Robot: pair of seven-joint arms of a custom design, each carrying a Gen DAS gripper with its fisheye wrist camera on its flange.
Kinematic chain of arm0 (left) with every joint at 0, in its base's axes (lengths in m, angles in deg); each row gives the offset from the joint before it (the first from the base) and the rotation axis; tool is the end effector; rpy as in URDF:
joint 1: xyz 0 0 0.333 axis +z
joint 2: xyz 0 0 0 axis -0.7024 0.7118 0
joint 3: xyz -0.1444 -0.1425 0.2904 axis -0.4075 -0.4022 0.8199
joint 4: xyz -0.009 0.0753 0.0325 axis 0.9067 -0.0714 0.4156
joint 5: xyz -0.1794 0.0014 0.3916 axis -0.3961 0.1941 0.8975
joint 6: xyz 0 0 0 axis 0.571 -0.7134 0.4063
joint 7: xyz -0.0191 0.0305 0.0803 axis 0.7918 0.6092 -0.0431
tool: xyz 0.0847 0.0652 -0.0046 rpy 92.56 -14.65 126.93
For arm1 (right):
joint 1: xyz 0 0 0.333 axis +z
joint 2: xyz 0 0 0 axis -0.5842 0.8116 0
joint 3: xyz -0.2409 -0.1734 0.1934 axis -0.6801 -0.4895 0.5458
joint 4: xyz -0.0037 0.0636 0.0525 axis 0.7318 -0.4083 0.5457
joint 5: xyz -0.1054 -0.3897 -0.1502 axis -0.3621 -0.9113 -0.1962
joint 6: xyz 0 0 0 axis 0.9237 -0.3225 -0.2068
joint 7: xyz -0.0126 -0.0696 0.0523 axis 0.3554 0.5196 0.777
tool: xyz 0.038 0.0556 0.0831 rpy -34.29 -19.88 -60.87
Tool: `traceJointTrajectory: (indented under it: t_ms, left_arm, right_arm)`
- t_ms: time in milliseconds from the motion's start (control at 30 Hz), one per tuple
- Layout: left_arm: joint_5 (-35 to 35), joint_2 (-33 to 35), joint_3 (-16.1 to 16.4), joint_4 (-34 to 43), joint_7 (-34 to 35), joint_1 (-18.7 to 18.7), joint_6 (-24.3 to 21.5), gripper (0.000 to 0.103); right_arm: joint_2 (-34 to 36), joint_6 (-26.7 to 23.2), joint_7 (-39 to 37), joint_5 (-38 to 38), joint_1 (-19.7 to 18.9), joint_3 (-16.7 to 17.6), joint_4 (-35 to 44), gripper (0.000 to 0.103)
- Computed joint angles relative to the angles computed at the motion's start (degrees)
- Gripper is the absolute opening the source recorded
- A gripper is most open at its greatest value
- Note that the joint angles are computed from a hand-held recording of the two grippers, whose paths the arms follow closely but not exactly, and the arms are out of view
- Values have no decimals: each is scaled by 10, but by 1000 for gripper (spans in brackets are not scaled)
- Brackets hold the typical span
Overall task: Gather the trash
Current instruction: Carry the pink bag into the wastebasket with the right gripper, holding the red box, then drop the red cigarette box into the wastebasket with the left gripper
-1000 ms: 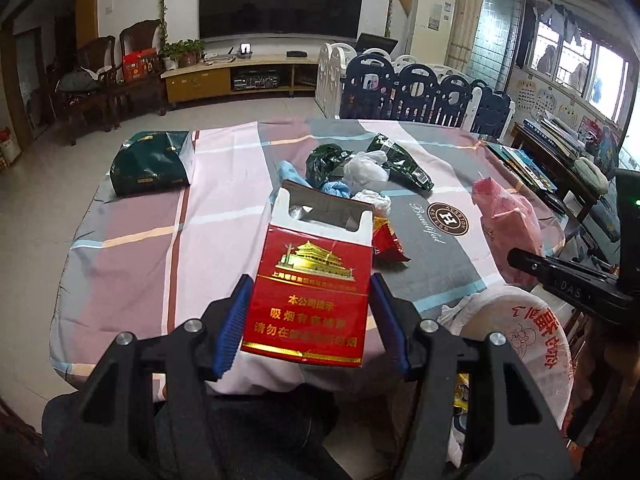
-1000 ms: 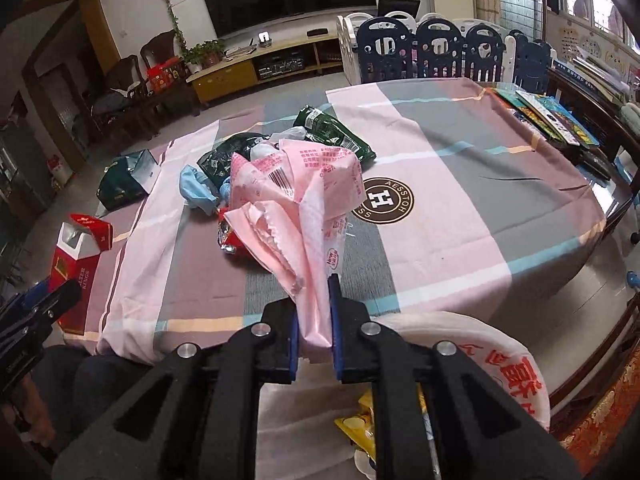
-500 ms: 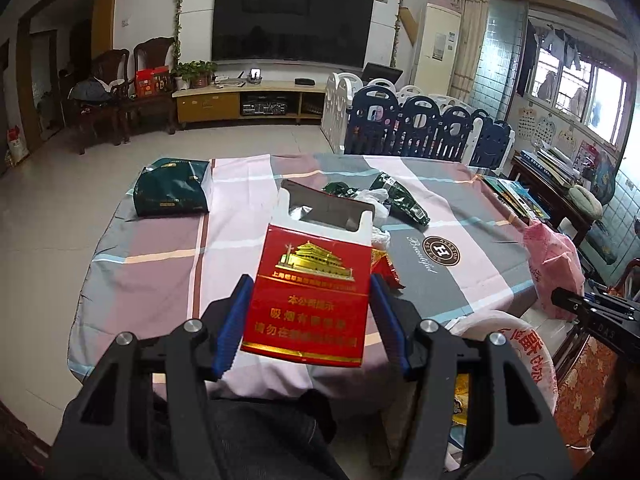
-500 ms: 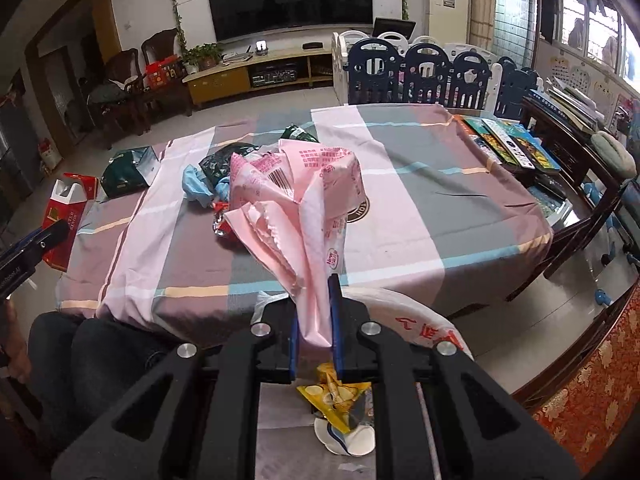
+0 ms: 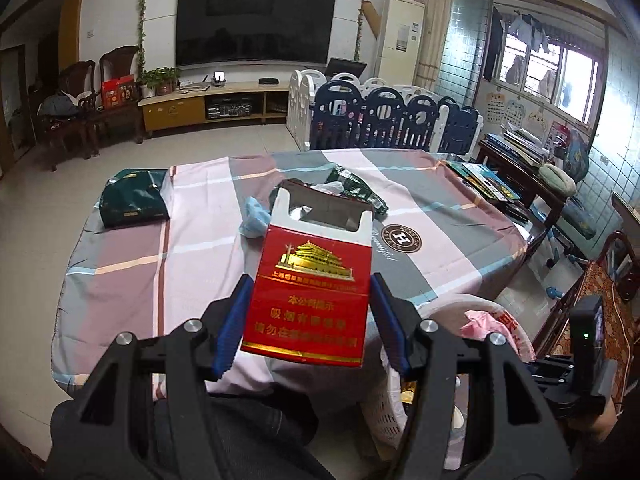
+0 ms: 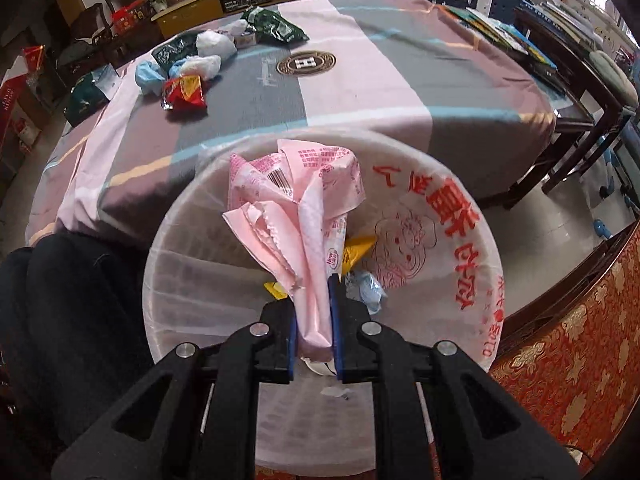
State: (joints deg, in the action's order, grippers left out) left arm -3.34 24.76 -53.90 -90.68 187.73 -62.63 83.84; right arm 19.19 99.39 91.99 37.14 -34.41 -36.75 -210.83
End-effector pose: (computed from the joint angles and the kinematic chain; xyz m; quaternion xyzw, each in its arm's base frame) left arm 0.5256 -0.2164 0.5617 -0.4178 0.7983 -0.4070 0.1497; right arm 0.3781 0.0345 0.4638 -0.4935 0.8462 -0.1447 0.1391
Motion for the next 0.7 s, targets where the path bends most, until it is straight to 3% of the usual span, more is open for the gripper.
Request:
traceJointTrajectory:
  t_ms: [67,133,200,400,567,700]
  left_arm:
    - [4,-1,-3,-3,2,-3,-10,60]
    - [3,0,-5,-4,9,-8,-24,60]
    - [5,2,-8,-5,13,-11,-35,60]
    - [2,17,-18,3,34,-16,-101,60]
    - [31,35,-46,-1,66,-27,-132,60]
    - [-19,53,-50,16,157,-38,-234,61]
  right_arm:
    - [7,-16,-12,14,9,-10,1,25]
    - [-2,-25,-4,4,1,-1,-2,55]
    - [-25,-17,20,-19,-17,16,-11,74]
    - [-128,38,128,-64,-93,34,-45,75]
    - [-187,37,171,-80,-145,32,-49,77]
    - [-200,28,176,-88,-157,30,-49,78]
